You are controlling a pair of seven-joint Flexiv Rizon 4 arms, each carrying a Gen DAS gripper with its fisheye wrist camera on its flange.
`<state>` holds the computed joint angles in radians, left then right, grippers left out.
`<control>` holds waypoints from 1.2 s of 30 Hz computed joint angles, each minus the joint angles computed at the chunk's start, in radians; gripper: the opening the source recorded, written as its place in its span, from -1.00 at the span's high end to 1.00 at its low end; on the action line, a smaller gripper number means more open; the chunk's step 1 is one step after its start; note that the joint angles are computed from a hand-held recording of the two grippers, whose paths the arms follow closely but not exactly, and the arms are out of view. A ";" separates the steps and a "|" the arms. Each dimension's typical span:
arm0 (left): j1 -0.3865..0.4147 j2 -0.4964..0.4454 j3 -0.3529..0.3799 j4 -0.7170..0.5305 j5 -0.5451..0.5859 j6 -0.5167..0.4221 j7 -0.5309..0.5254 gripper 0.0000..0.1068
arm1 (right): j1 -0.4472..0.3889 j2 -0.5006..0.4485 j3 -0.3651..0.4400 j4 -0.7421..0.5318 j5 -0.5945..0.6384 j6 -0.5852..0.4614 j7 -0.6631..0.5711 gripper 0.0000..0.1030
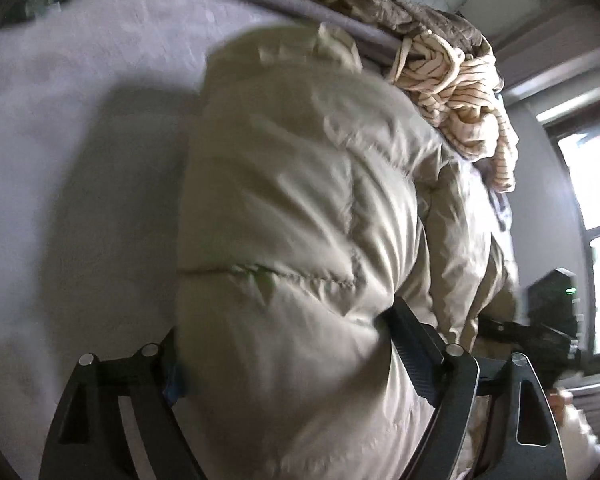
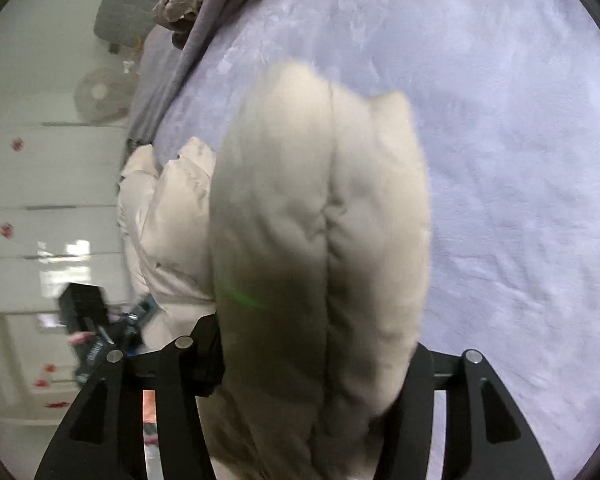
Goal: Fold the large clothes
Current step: 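Lower the lifted coat back onto the bed with both tools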
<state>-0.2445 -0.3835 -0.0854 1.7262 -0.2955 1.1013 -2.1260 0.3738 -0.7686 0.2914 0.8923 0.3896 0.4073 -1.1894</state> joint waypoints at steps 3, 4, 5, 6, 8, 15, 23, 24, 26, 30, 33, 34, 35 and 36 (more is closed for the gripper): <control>-0.030 0.055 0.074 0.023 0.121 0.014 -0.059 -0.59 | 0.072 0.097 -0.089 0.100 -0.168 0.082 0.008 -0.13; -0.032 0.049 0.088 -0.002 0.153 0.009 -0.083 -0.59 | 0.088 0.137 -0.107 0.155 -0.217 0.134 0.014 -0.13; -0.030 0.063 0.102 0.006 0.182 0.014 -0.099 -0.59 | 0.097 0.175 -0.116 0.210 -0.257 0.211 0.016 -0.13; -0.029 0.057 0.113 -0.013 0.214 0.008 -0.118 -0.59 | 0.091 0.199 -0.108 0.232 -0.246 0.266 0.002 -0.13; -0.012 0.039 0.109 -0.040 0.231 -0.006 -0.121 -0.59 | 0.059 0.172 -0.051 0.179 -0.203 0.289 -0.017 -0.13; -0.035 -0.082 0.113 -0.216 0.314 -0.105 -0.137 -0.59 | 0.114 -0.085 -0.022 -0.184 -0.104 0.114 0.124 0.11; -0.132 -0.239 0.145 -0.530 0.451 -0.329 -0.138 -0.59 | 0.131 -0.098 -0.107 -0.095 -0.225 0.091 0.282 0.95; -0.144 -0.259 0.149 -0.569 0.467 -0.360 -0.133 -0.59 | 0.122 -0.093 -0.103 -0.068 -0.228 0.107 0.274 0.96; -0.154 -0.282 0.152 -0.610 0.481 -0.394 -0.128 -0.59 | 0.101 -0.075 -0.088 -0.028 -0.226 0.121 0.258 0.96; -0.153 -0.275 0.151 -0.597 0.488 -0.398 -0.132 -0.60 | 0.085 -0.070 -0.064 -0.016 -0.206 0.146 0.261 0.94; -0.151 -0.263 0.151 -0.574 0.492 -0.388 -0.134 -0.60 | 0.063 0.037 -0.052 0.097 -0.201 0.155 0.242 0.93; -0.150 -0.261 0.151 -0.568 0.492 -0.383 -0.139 -0.60 | 0.064 0.061 -0.047 0.115 -0.205 0.162 0.224 0.92; -0.149 -0.260 0.150 -0.564 0.491 -0.379 -0.143 -0.60 | 0.071 0.063 -0.045 0.114 -0.209 0.172 0.210 0.92; -0.149 -0.259 0.150 -0.562 0.491 -0.377 -0.146 -0.60 | 0.073 0.091 -0.038 0.145 -0.211 0.202 0.177 0.92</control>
<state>-0.3931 -0.6427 0.0648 1.1643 0.1954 0.7248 -2.2721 0.4471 -0.6780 0.2534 1.0375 0.1786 0.6092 -1.0121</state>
